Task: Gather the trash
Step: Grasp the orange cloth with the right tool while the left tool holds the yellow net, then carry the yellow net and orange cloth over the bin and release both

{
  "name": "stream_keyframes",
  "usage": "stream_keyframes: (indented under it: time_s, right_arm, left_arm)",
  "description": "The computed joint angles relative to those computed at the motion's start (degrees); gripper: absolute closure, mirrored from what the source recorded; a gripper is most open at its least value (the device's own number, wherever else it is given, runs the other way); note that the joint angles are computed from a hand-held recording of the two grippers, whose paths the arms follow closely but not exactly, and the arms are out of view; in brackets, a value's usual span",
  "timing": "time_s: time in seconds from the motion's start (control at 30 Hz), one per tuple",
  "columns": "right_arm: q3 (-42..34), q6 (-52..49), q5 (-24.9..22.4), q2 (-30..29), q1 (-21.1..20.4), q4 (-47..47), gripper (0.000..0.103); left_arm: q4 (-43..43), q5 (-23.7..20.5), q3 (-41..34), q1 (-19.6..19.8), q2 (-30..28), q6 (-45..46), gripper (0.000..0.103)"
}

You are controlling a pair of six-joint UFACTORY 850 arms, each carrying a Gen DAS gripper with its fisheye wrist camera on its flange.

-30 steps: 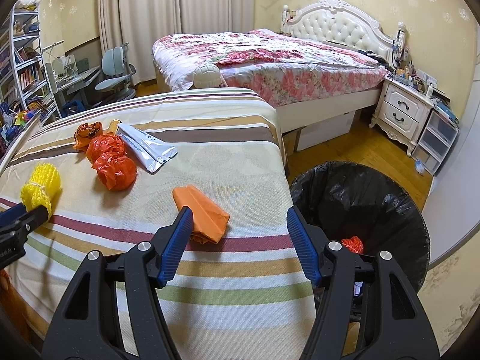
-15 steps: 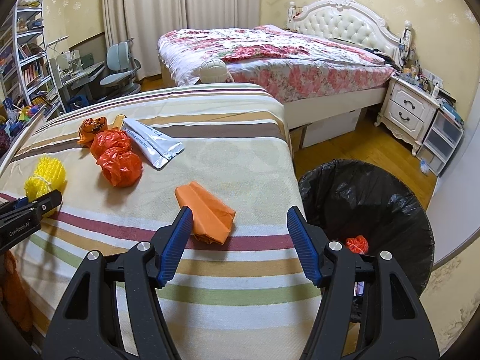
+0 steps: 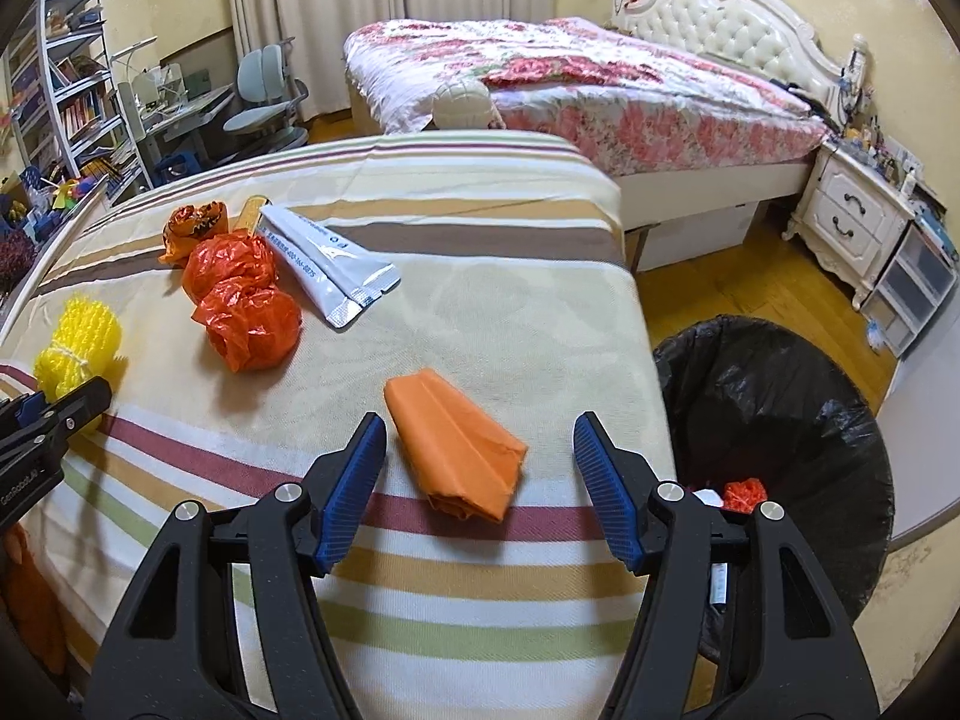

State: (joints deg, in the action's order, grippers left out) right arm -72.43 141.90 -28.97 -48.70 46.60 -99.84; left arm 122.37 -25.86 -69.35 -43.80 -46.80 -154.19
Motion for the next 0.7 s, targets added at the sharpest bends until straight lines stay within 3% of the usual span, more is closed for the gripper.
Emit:
stream_keyframes:
  time_s: [0.13, 0.7]
  right_arm:
    - [-0.77, -2.54, -0.62, -0.33, 0.77, 1.78, 0.062]
    - [3.18, 5.13, -6.21, 2.22, 4.54, -1.06, 0.063]
  left_arm:
    - [1.6, 0.42, 0.47, 0.43, 0.21, -2.14, 0.057]
    - [8.87, -2.69, 3.46, -1.22, 1.93, -8.81, 0.057]
